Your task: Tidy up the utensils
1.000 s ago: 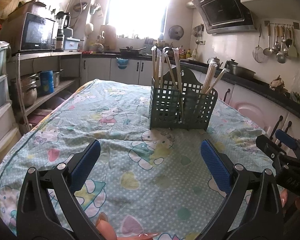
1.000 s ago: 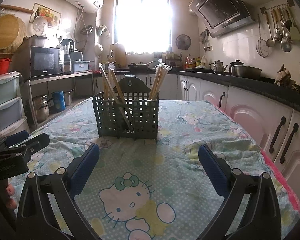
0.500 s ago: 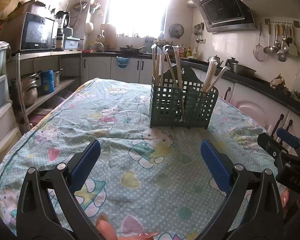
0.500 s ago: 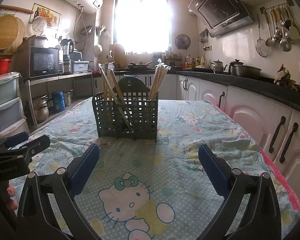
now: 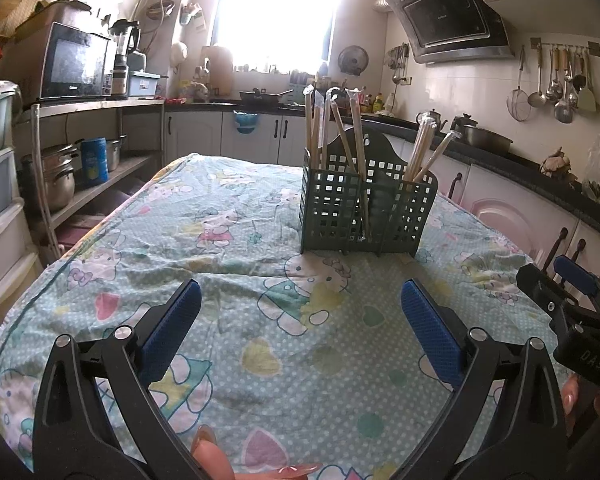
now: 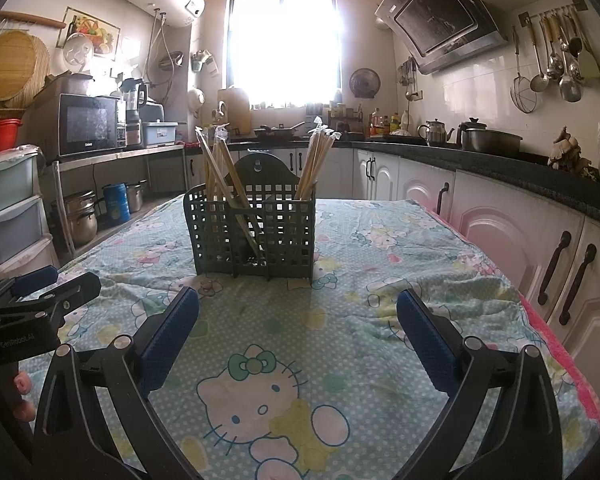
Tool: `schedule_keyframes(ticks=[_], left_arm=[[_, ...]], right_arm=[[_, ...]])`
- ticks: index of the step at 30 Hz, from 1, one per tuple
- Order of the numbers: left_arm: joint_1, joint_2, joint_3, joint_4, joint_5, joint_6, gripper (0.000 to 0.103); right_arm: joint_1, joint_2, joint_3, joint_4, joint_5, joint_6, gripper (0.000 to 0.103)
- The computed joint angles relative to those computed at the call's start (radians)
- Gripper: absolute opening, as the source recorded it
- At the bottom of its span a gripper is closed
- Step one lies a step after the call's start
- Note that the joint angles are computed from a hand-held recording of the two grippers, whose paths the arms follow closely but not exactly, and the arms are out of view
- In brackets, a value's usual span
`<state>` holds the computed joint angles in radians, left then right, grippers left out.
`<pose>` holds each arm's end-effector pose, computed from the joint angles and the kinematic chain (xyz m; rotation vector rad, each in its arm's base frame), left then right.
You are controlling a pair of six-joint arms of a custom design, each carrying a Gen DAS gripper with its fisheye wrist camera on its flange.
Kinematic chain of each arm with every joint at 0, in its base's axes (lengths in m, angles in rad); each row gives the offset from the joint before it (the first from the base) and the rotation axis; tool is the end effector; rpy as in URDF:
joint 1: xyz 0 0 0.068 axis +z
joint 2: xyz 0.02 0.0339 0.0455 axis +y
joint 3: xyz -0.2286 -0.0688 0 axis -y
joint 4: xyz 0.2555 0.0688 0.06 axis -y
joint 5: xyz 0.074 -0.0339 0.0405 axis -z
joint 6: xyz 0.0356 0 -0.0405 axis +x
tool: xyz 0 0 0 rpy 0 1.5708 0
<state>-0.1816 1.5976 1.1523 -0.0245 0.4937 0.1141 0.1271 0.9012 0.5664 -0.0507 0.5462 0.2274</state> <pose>0.3673 -0.0846 0.2384 0.6002 1.9313 -0.5448 0.2363 0.0116 0.2262 0.4474 1.8556 -0.2944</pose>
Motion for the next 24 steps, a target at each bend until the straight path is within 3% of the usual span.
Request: schedule_keyframes(ticks=[24], left_arm=[[0.002,0.004,0.002,-0.008,0.006,0.013,0.092]], right_arm=[[-0.004,0.005,-0.002,0.003,-0.013,0.005,0.097]])
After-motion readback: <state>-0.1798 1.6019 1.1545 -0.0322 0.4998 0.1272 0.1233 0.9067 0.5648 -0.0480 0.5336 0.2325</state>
